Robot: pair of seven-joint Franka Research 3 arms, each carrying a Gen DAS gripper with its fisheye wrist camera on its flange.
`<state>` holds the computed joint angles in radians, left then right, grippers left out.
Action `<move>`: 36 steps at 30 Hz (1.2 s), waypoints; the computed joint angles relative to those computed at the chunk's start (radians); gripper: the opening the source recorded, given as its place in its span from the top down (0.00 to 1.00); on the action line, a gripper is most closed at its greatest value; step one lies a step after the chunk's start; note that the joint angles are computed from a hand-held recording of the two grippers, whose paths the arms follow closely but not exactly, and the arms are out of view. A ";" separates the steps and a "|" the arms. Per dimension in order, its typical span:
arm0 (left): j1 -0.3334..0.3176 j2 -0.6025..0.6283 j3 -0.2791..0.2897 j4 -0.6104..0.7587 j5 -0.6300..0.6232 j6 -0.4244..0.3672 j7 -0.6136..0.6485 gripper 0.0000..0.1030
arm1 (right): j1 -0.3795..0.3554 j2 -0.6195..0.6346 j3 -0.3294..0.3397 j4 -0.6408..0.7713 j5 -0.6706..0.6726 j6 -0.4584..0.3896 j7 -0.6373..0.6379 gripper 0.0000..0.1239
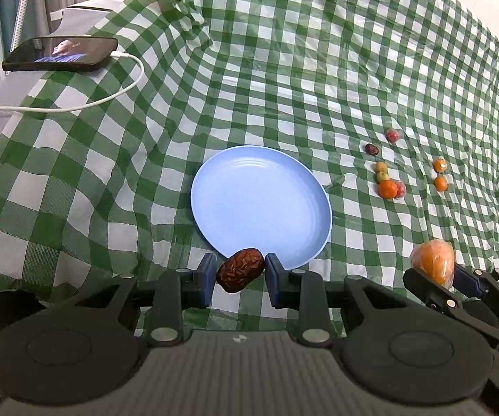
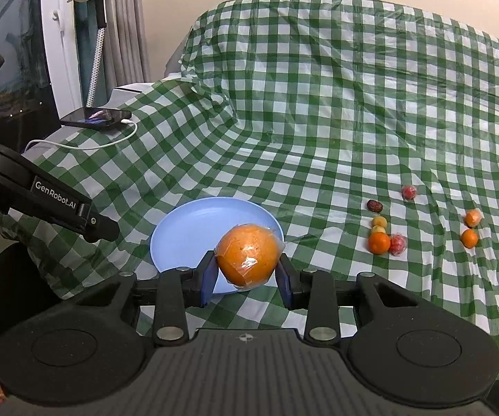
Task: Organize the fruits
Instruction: 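Carry the date and orange to the blue plate and release both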
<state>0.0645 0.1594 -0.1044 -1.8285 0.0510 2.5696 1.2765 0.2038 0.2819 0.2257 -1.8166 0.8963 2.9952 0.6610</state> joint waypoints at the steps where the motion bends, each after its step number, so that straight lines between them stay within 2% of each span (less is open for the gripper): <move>1: 0.000 0.005 0.001 0.005 0.002 -0.003 -0.002 0.67 | 0.003 0.003 -0.005 0.004 -0.008 -0.005 0.009 0.69; 15: 0.012 0.136 -0.007 0.166 0.000 -0.047 0.004 0.67 | 0.028 0.133 -0.040 0.146 -0.195 -0.059 0.180 0.70; 23: 0.013 0.263 -0.017 0.318 0.005 -0.094 0.019 0.67 | 0.039 0.243 -0.044 0.285 -0.311 -0.119 0.272 0.70; 36: -0.003 0.475 -0.014 0.577 0.044 -0.198 0.032 0.67 | 0.083 0.421 -0.092 0.513 -0.480 -0.251 0.442 0.69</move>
<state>0.0614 0.6348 -0.1181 -1.2511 0.0954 2.3712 1.3088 0.2865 0.7030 0.1342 -1.3035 0.4159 2.7440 1.1031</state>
